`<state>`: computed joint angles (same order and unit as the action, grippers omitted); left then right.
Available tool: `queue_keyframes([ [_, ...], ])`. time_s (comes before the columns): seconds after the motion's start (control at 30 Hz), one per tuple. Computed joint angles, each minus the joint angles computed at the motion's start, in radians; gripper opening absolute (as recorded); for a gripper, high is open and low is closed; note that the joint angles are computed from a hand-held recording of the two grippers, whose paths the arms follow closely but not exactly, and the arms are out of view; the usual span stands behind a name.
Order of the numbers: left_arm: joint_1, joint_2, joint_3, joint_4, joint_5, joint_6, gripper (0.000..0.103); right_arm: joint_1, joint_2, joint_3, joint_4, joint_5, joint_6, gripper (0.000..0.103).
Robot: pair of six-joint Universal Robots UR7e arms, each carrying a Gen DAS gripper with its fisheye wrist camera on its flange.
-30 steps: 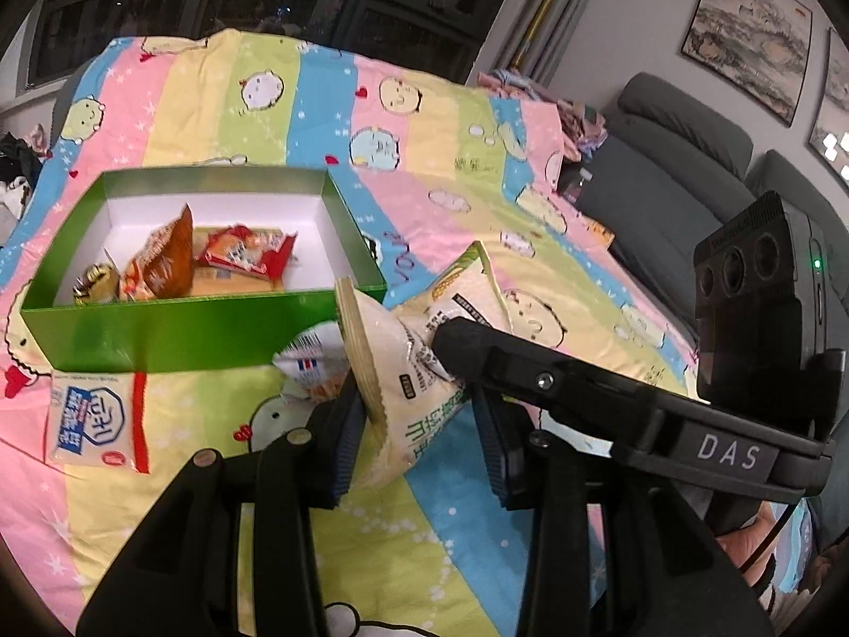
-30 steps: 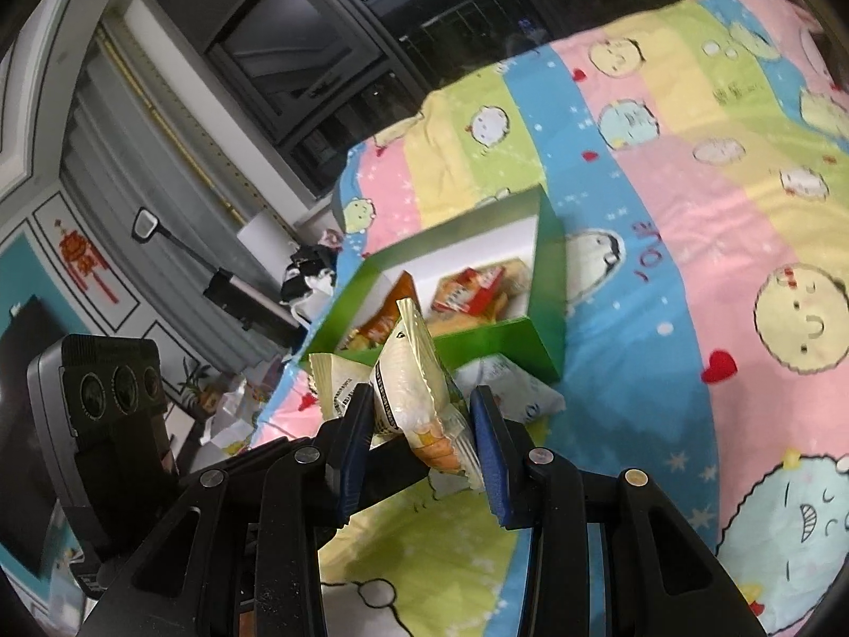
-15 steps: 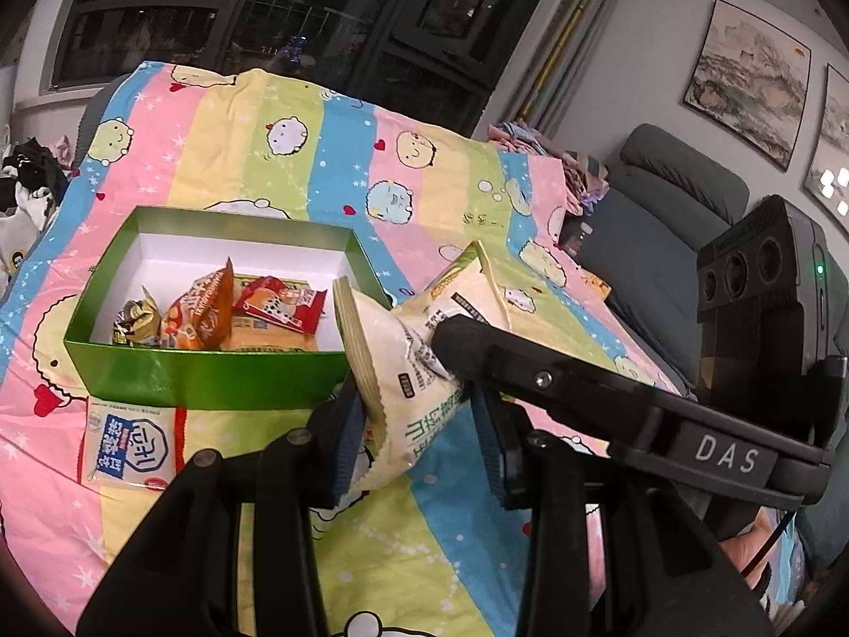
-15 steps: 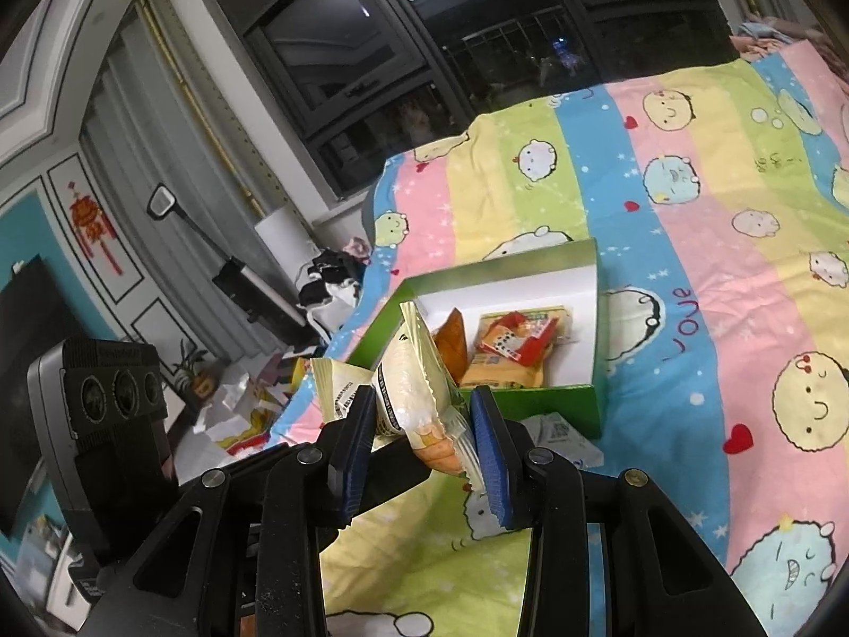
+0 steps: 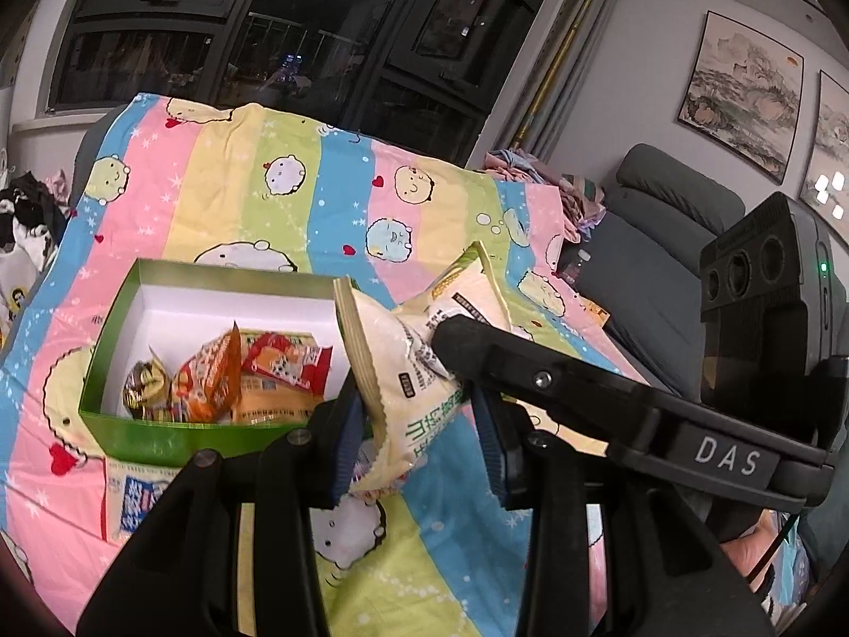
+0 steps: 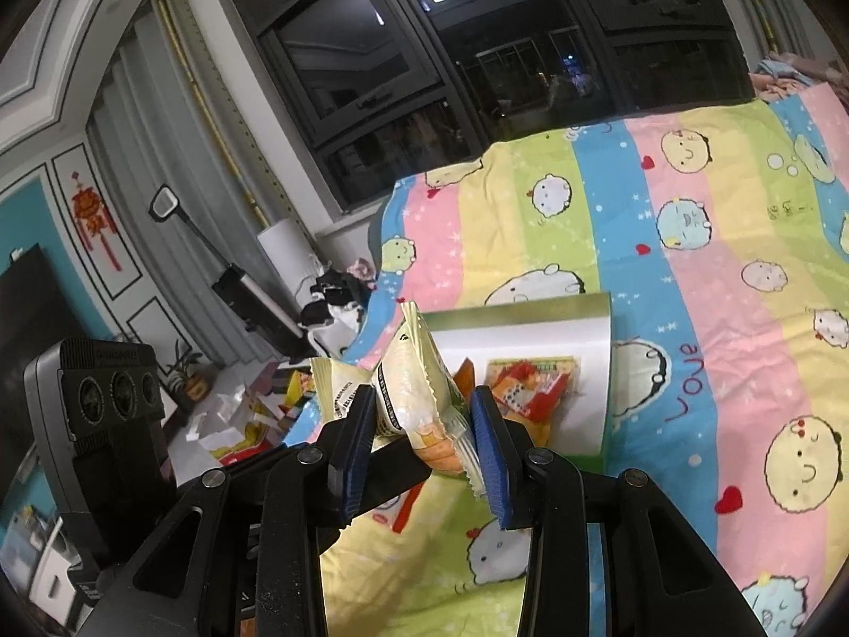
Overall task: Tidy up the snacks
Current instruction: 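Carry the chip bag over the green box and lower it inside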
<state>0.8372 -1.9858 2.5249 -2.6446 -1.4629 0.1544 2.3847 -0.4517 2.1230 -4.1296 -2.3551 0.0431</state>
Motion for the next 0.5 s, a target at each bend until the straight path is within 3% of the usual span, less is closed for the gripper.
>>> queue_keyframes([
  [0.23, 0.025, 0.097, -0.046, -0.066, -0.026, 0.048, 0.039, -0.016, -0.025, -0.031, 0.017, -0.008, -0.047, 0.039],
  [0.5, 0.099, 0.225, -0.1, -0.134, -0.059, 0.089, 0.039, -0.077, -0.035, -0.071, 0.071, 0.019, -0.089, 0.039],
])
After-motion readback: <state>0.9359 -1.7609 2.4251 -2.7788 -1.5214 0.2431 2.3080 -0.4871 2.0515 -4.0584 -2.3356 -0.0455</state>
